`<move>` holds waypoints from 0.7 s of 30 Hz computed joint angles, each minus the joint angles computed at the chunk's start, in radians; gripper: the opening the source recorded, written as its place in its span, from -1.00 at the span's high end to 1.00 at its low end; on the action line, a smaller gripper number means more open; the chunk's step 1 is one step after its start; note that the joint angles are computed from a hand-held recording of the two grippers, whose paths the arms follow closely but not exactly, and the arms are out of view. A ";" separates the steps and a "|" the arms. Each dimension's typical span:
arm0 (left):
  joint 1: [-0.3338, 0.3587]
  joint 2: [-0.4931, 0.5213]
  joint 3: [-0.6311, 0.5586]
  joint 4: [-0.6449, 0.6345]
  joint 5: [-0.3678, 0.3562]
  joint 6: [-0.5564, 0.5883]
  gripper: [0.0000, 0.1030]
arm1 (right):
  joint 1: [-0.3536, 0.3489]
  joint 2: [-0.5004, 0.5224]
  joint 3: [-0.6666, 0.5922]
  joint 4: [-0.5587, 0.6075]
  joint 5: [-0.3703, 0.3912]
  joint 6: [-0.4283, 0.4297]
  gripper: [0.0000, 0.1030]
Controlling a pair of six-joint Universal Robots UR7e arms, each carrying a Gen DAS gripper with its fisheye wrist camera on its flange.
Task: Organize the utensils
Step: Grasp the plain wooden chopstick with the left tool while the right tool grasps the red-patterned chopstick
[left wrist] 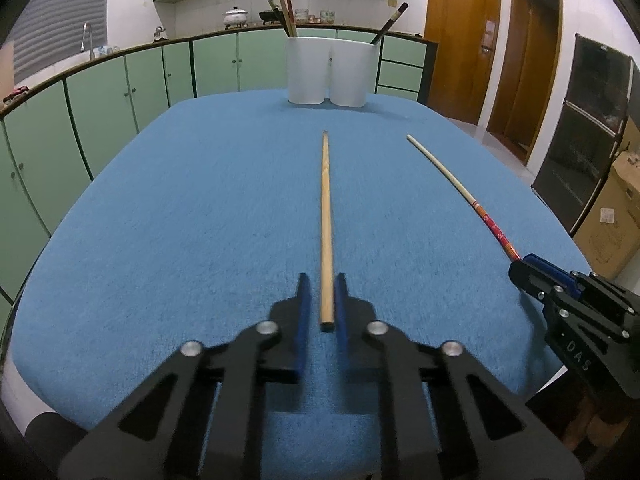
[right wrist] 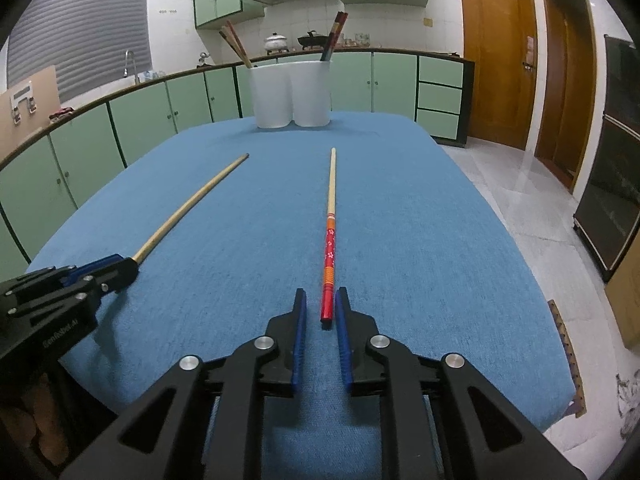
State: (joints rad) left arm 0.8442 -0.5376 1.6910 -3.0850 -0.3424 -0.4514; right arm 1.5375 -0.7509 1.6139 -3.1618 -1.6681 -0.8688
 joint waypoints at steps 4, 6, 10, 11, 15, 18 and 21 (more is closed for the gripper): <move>-0.003 0.008 -0.005 -0.021 0.004 0.016 0.88 | 0.001 0.008 0.000 -0.022 -0.004 -0.007 0.84; -0.003 0.011 -0.008 -0.027 0.004 0.022 0.89 | 0.002 0.008 0.000 -0.021 -0.005 -0.002 0.87; -0.009 0.007 -0.006 -0.032 0.007 0.026 0.89 | 0.006 -0.001 -0.002 -0.010 -0.004 0.016 0.88; -0.011 0.005 -0.005 -0.032 0.008 0.026 0.89 | 0.008 -0.004 0.000 -0.008 -0.003 0.020 0.88; -0.023 -0.011 0.002 -0.012 0.014 0.004 0.89 | 0.015 -0.027 0.012 -0.006 0.012 0.033 0.89; -0.038 -0.027 0.008 -0.003 0.022 -0.004 0.89 | 0.022 -0.049 0.027 -0.009 0.024 0.039 0.89; -0.055 -0.047 0.010 0.024 0.032 -0.026 0.89 | 0.030 -0.066 0.034 -0.007 0.033 0.035 0.89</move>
